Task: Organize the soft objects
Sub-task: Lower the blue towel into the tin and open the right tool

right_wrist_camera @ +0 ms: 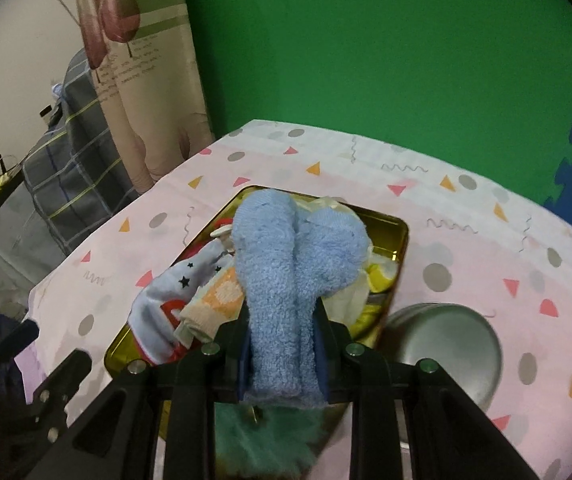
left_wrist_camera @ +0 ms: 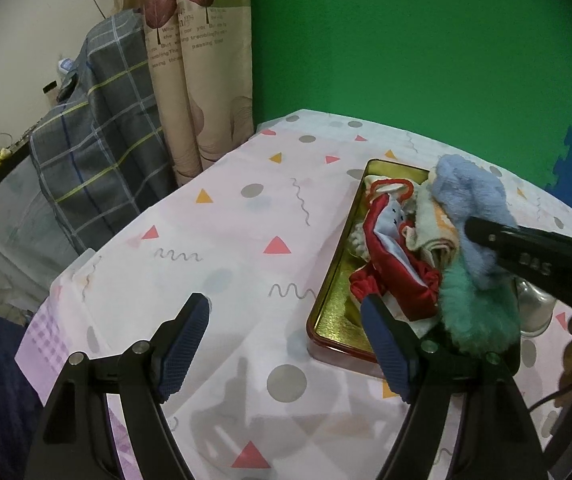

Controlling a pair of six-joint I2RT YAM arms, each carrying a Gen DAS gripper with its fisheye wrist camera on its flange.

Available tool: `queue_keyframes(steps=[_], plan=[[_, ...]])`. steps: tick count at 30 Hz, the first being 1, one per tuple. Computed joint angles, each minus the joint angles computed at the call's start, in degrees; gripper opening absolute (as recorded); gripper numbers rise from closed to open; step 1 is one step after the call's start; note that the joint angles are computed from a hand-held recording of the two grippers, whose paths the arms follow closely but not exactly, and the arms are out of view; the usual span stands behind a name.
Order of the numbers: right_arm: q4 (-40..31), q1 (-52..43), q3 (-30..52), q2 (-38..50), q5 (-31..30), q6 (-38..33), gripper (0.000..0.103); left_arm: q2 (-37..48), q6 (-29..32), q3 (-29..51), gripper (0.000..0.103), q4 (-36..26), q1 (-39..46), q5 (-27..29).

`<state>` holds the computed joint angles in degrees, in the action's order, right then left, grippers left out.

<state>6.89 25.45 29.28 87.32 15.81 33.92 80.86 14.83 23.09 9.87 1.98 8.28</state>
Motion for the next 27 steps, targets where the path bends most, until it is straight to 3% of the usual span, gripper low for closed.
queue_keyframes(steps=[4, 6, 8, 10, 19, 27], plan=[[0.6, 0.1, 1.3, 2.9, 0.6, 0.7, 0.028, 0.6, 0.1, 0.1, 0.075, 0.5, 0.0, 0.0], [-1.0, 0.9, 1.8, 2.6, 2.1, 1.0, 0.035, 0.8, 0.1, 0.2, 0.076, 0.3, 0.1, 0.2], [-3.6, 2.0, 2.5, 1.6, 4.1, 1.4, 0.053, 0.7, 0.2, 0.2, 0.076, 0.2, 0.0, 0.2], [-5.6, 3.2, 2.6, 0.1, 5.7, 1.7, 0.058, 0.7, 0.3, 0.2, 0.076, 0.3, 0.0, 0.3], [-16.8, 10.9, 2.4, -8.1, 13.7, 5.8, 0.062, -0.2, 0.1, -0.6, 0.076, 0.5, -0.8, 0.5], [-29.8, 22.4, 0.1, -13.1, 20.5, 21.8, 0.063, -0.7, 0.1, -0.9, 0.077, 0.1, -1.5, 0.1]])
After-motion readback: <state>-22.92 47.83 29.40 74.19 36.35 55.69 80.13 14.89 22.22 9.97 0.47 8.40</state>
